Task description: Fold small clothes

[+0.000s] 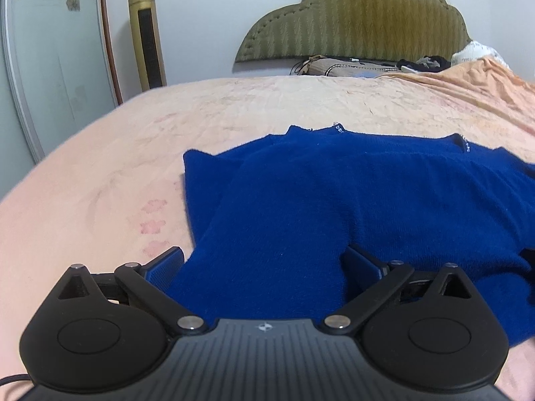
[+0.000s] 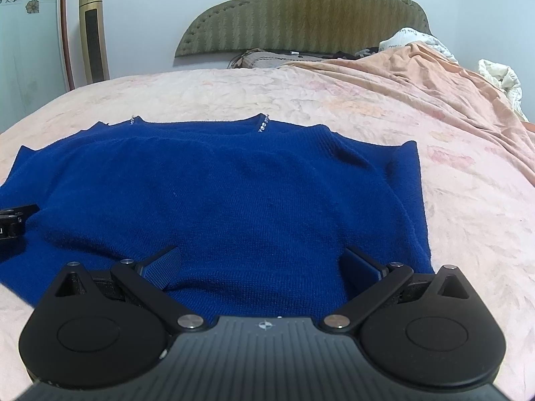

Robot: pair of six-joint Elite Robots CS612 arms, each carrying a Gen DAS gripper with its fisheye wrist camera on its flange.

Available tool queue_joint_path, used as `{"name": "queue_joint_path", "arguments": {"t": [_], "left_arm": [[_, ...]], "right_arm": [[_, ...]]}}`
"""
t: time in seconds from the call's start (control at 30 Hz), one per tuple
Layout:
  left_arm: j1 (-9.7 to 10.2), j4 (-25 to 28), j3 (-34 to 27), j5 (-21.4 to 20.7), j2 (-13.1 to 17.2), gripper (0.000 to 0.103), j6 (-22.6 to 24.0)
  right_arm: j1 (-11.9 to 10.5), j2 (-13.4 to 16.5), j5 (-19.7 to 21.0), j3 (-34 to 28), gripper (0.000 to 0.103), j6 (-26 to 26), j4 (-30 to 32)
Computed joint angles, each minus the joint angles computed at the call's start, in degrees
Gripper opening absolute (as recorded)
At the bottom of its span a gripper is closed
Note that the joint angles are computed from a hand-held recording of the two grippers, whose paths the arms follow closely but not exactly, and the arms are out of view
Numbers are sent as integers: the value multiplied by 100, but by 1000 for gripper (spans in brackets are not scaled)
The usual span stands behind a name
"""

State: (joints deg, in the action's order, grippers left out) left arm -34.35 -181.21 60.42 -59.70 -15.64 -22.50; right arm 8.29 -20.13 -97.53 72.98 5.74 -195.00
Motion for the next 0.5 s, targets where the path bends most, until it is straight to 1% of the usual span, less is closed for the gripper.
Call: {"name": "queue_joint_path", "arguments": {"t": [0.07, 0.13, 0.33, 0.43, 0.5], "left_arm": [[42, -19, 37, -193, -22, 103, -180], [64, -41, 61, -296, -33, 103, -275], [46, -26, 50, -241, -28, 103, -244], [40, -37, 46, -221, -24, 103, -229], [25, -46, 39, -154, -19, 103, -164]], "right_arm": [[-2, -1, 5, 2, 103, 2, -3], [-3, -2, 5, 3, 103, 1, -1], [0, -37, -59, 87, 102, 63, -101], [12, -76, -333, 221, 103, 234, -344], [-7, -82, -352, 238, 103, 169, -270]]}}
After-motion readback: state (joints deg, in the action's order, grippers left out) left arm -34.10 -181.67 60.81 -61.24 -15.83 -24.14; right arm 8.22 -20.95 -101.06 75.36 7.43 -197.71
